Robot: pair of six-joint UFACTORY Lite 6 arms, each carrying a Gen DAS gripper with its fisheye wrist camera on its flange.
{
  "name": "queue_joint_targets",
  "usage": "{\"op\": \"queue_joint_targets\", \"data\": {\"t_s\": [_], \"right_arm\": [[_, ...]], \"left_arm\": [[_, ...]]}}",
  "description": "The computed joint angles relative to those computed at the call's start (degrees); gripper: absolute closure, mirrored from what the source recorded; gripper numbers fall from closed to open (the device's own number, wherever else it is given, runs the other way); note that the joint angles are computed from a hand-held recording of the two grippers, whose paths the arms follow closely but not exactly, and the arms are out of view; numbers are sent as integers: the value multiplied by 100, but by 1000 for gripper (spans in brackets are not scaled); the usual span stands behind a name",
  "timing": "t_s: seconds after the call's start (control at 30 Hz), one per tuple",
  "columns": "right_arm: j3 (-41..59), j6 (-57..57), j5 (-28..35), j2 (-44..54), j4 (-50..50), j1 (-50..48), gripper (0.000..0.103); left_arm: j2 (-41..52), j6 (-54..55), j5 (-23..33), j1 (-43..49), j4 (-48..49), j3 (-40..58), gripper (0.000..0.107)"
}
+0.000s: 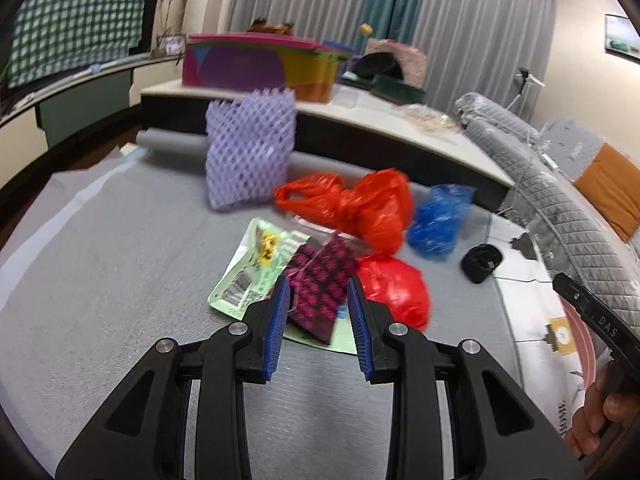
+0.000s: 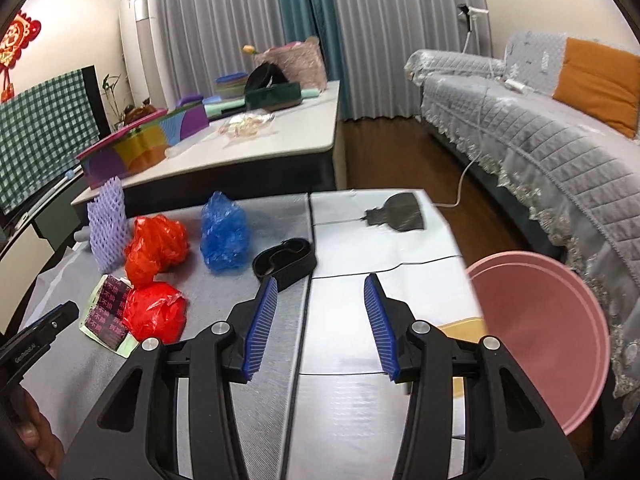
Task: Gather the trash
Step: 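Move both grippers back toward the remaining trash on the table, then grasp the black rubber strap with the right gripper while the left gripper grasps the pink-patterned wrapper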
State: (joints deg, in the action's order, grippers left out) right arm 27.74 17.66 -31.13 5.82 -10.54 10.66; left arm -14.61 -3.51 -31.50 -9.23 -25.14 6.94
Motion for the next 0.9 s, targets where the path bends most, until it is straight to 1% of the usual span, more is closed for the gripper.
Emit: {"op": "queue_joint_targets", "data": {"t_s": [0.13, 0.27, 0.37, 0.47, 0.57, 0.67, 0.7, 0.77, 0.8, 0.83, 0.9], "right_arm": [[501, 32, 12, 656, 28, 200, 57], [1248, 325, 212, 1424, -265, 309, 56], [1873, 487, 491, 1972, -385, 425, 55], [2367, 533, 795, 2317, -395, 528, 55], [2759, 575, 999, 2575, -421, 574, 55], [3033, 497, 1185, 2748, -362, 623, 55], [3108, 644, 1244, 2800, -522, 608, 58], [3117, 932, 1212, 2819, -850, 560, 73], [3078, 995, 1173, 2788, -950, 560, 85], [3028, 889, 1163, 2741, -896, 577, 91], [2879, 847, 1073, 2616, -964, 577, 95]], "left_arm": [[840, -755, -140, 436, 869, 326, 78], [1429, -1327, -196, 778, 1537, 602, 78], [1594, -1510, -203, 833, 1741, 710, 78], [1674, -1560, -197, 829, 1863, 787, 78], [1786, -1600, -199, 832, 1945, 860, 86], [1771, -1550, -208, 831, 1951, 855, 89], [1719, -1526, -204, 812, 1925, 833, 90], [1630, -1479, -179, 786, 1900, 818, 93], [1544, -1415, -161, 748, 1850, 795, 94], [1453, -1317, -141, 682, 1735, 767, 95], [1294, -1148, -109, 574, 1530, 715, 98]]}}
